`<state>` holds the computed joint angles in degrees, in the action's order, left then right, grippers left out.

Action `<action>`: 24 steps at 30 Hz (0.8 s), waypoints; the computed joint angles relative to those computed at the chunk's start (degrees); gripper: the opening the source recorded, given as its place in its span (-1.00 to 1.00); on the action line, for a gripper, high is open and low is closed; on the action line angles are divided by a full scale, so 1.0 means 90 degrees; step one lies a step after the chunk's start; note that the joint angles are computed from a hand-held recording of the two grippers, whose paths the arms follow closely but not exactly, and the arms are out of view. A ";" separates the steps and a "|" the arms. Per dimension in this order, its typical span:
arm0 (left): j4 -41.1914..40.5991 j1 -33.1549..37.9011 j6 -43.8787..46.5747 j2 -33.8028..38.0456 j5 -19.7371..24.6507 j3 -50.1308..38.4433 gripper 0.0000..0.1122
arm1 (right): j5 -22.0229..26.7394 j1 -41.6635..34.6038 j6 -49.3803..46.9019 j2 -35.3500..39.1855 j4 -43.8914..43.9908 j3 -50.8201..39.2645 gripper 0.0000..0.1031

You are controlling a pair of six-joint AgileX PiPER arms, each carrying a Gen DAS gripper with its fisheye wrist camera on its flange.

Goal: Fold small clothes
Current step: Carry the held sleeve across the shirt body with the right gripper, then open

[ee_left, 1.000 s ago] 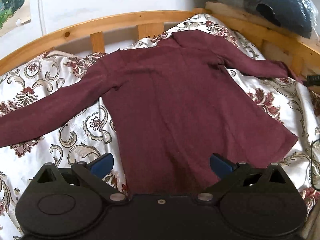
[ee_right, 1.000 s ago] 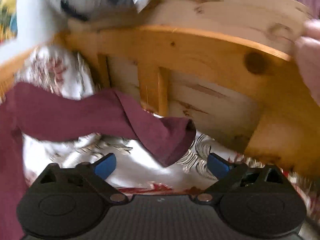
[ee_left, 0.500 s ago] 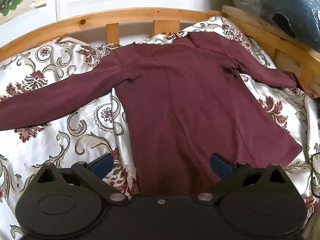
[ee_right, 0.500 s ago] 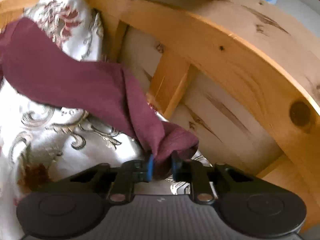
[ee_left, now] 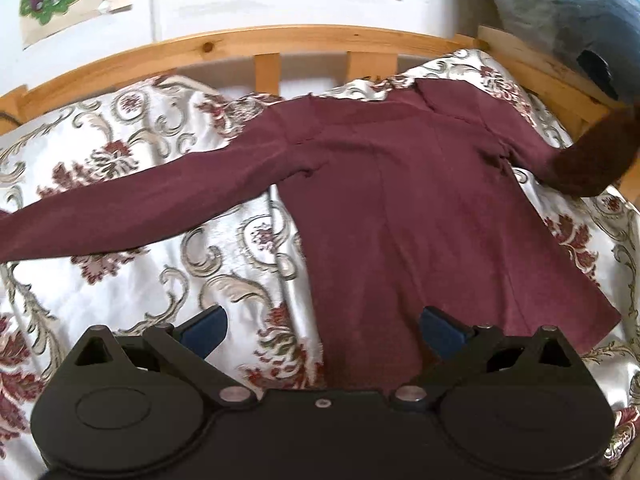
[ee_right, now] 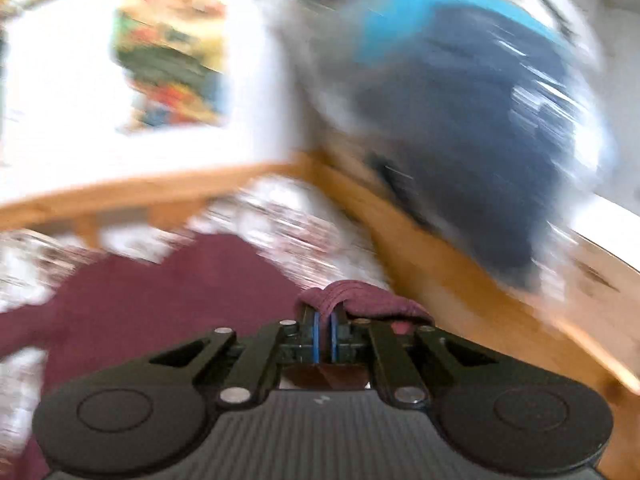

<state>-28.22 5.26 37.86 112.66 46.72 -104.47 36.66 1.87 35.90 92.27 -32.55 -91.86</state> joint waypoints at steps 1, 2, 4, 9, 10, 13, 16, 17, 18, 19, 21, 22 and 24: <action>-0.0028 0.0048 0.0002 0.0003 0.0020 -0.0003 0.82 | -0.0087 0.0188 -0.0291 0.0111 0.0360 -0.0235 -0.86; -0.0059 0.0099 0.0013 0.0006 0.0043 -0.0001 0.82 | -0.0179 0.0345 -0.0492 0.0190 0.0619 -0.0363 -0.86; -0.0084 0.0182 0.0022 0.0021 0.0098 -0.0008 0.82 | -0.0172 0.0758 -0.0973 0.0484 0.1133 -0.0889 -0.86; 0.0004 0.0314 -0.0063 0.0091 0.0201 -0.0083 0.82 | -0.0181 0.1802 -0.1806 0.1728 0.1603 -0.1976 -0.86; 0.0026 0.0330 -0.0103 0.0113 0.0221 -0.0118 0.82 | -0.0116 0.1980 -0.1910 0.2045 0.1501 -0.2233 -0.86; 0.0066 0.0365 -0.0212 0.0172 0.0287 -0.0217 0.82 | 0.0008 0.2308 -0.2122 0.2637 0.1358 -0.2585 -0.85; 0.0093 0.0376 -0.0238 0.0178 0.0300 -0.0235 0.82 | 0.0083 0.2471 -0.2382 0.3235 0.1591 -0.3021 -0.75; 0.0112 0.0371 -0.0240 0.0181 0.0296 -0.0238 0.82 | -0.0066 0.2445 -0.2465 0.3172 0.1761 -0.2769 -0.64; 0.0127 0.0367 -0.0229 0.0186 0.0286 -0.0237 0.82 | -0.0296 0.2437 -0.2501 0.3026 0.1926 -0.2389 -0.35; 0.0137 0.0363 -0.0219 0.0196 0.0279 -0.0240 0.82 | -0.0437 0.2402 -0.2597 0.2990 0.2163 -0.2210 -0.04; 0.0133 0.0359 -0.0217 0.0242 0.0301 -0.0285 0.82 | -0.0978 0.2255 -0.2905 0.2656 0.2785 -0.1475 0.22; 0.0116 0.0358 -0.0226 0.0280 0.0333 -0.0332 0.82 | -0.1182 0.2179 -0.3053 0.2525 0.3038 -0.1200 0.35; 0.0020 0.0360 -0.0245 0.0368 0.0400 -0.0444 0.82 | -0.1562 0.1976 -0.3163 0.2271 0.3317 -0.0697 0.52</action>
<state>-28.04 8.50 35.65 115.98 50.32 -108.47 22.60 19.66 7.43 112.71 -2.69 -98.13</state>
